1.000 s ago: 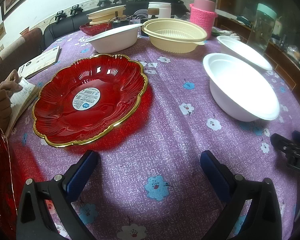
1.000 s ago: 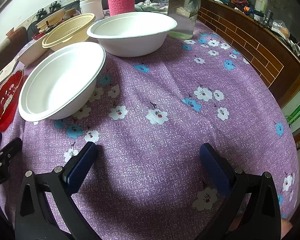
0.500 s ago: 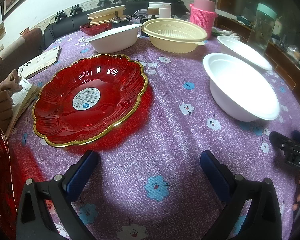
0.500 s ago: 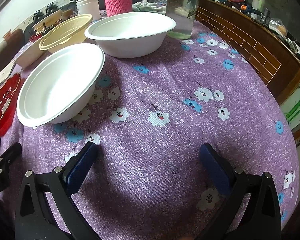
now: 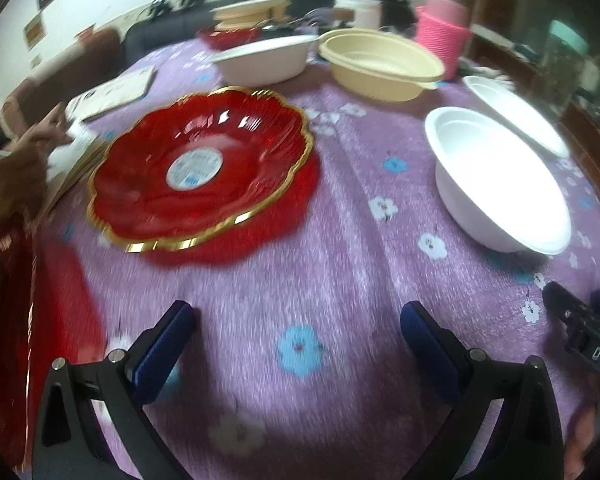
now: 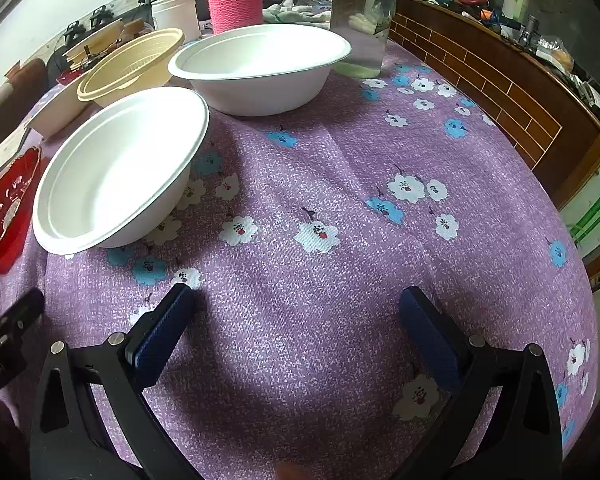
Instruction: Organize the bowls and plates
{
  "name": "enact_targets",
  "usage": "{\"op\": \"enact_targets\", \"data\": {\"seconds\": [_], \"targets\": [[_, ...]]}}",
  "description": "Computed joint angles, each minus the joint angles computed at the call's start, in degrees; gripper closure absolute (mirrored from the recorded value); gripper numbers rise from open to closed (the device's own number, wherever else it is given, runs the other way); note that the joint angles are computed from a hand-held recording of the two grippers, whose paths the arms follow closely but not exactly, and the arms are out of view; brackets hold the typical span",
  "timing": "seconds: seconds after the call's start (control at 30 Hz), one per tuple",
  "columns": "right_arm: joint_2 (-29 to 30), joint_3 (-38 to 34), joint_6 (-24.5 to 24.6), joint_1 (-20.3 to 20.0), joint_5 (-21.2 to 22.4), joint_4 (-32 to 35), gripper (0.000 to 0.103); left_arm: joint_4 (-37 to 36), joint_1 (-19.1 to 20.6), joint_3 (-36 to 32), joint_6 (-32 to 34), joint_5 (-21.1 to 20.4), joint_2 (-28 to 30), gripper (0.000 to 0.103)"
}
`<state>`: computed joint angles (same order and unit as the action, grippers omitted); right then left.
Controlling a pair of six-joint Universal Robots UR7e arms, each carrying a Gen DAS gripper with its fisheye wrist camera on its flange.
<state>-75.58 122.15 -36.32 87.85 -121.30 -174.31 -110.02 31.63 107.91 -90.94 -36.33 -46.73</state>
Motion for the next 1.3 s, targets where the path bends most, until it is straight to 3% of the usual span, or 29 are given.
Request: {"op": "enact_targets", "data": {"seconds": [0.1,0.2,0.33,0.47,0.63,0.77,0.83,1.0,1.17,1.3], "targets": [[-1.67,-0.68,-1.51,-0.33,1.06,5.64,0.001,3.7,-2.47,0.05,-5.36,-0.16,-0.49,0.001],[-5.21,-0.4,-1.18,-0.95,4.56,10.77,0.001,13.98,-5.98,-1.39,-14.05,-0.49,-1.37,0.0],[-12.87,4.07,-4.6,-1.05,15.75,9.47,0.0,25.11,-11.55,-1.49,-24.88,-3.23,-3.48,0.0],[-18.75,9.36,-10.27,-0.01,24.52,6.31,0.0,39.82,-19.84,-0.3,-41.58,-5.84,-4.9,0.0],[-21.91,14.83,-15.58,1.07,30.48,2.65,0.0,52.73,-25.51,-1.07,-53.74,-12.11,-4.1,0.0],[-22.02,16.44,-17.64,1.42,32.95,2.35,0.0,64.26,-26.78,-4.09,-61.96,-13.16,-0.94,0.0],[-21.81,16.06,-17.98,1.46,32.85,3.03,0.0,64.55,-26.71,-4.06,-61.79,-10.97,-0.84,0.0],[-18.26,12.68,-18.19,0.66,28.15,4.25,0.0,55.61,-21.52,-3.78,-49.72,-1.34,-1.1,0.0],[-15.09,10.13,-20.25,-2.6,24.72,1.58,0.0,45.2,-14.74,-4.58,-38.08,9.21,0.33,0.0],[-12.79,7.28,-21.91,-5.43,22.46,-0.39,0.0,31.41,-10.36,-4.28,-25.58,12.61,0.99,0.0]]}}
